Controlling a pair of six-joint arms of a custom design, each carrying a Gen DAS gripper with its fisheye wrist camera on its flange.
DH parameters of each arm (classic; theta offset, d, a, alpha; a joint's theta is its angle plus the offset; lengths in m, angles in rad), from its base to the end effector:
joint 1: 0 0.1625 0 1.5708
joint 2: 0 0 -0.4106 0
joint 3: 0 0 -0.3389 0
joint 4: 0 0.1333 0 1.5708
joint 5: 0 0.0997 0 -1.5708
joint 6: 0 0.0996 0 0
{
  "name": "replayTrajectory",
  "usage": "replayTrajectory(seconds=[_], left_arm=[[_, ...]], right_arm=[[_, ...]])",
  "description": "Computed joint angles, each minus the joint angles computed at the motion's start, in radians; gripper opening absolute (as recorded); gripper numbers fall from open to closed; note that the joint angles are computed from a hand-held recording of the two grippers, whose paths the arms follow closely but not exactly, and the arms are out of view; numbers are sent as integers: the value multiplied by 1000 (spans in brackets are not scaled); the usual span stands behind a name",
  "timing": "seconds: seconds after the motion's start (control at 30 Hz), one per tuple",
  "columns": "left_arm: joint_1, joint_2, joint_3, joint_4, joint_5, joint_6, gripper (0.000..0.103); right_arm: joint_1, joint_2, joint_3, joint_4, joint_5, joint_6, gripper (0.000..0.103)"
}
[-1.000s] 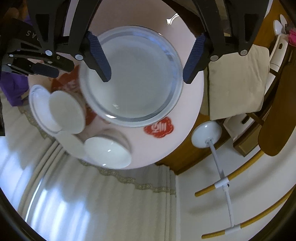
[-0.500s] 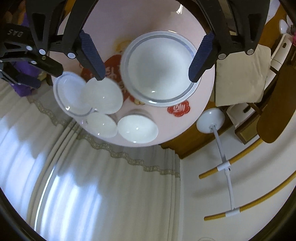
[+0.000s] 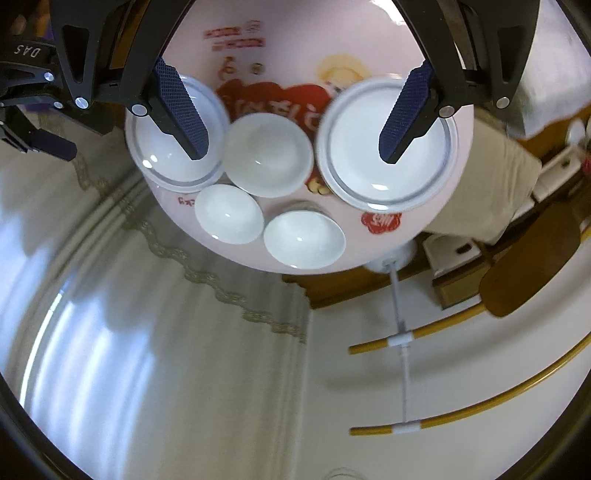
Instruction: Organize plates and bowls
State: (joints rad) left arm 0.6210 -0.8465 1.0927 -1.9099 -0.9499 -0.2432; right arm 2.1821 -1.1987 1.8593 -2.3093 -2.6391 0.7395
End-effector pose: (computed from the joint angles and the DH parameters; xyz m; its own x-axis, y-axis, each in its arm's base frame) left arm -0.4642 -0.5672 0.3160 -0.6969 0.4720 -0.5399 0.6614 0.7140 -0.2295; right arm 0.3361 -0.3994 0.2970 -0.7059 0.3873 0.5931 -0.1306 0.7518 -0.6463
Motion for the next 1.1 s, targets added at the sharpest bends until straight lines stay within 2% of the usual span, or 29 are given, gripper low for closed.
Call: replayTrajectory(seconds=[0.17,0.27,0.37,0.5,0.6,0.7,0.87,1.1], left_arm=[[-71,-6,53,39,48,-126,91],[-84,12,40,68,52,-159,91],[-79,28,25,94,23,-199,91],[-63,50,21,119,-35,-248,91],[-60,71,21,141,-56,-270,91],[-43,105,-11,173,-73,-292,91],[-29,189,-44,174,-53,-416,91],[-38,281,-13,144,15,-662,91]], right_arm=[[-36,-89,72,-77,62,-114,91],[-65,-122,108,-108,91,-145,91],[-100,-145,131,-118,120,-144,91],[-133,-170,144,-72,122,-123,91],[-164,-194,164,-89,127,-123,91],[-207,-217,173,-94,155,-160,91],[-321,-249,182,-138,227,-365,91],[-511,-289,162,-139,401,-725,91]])
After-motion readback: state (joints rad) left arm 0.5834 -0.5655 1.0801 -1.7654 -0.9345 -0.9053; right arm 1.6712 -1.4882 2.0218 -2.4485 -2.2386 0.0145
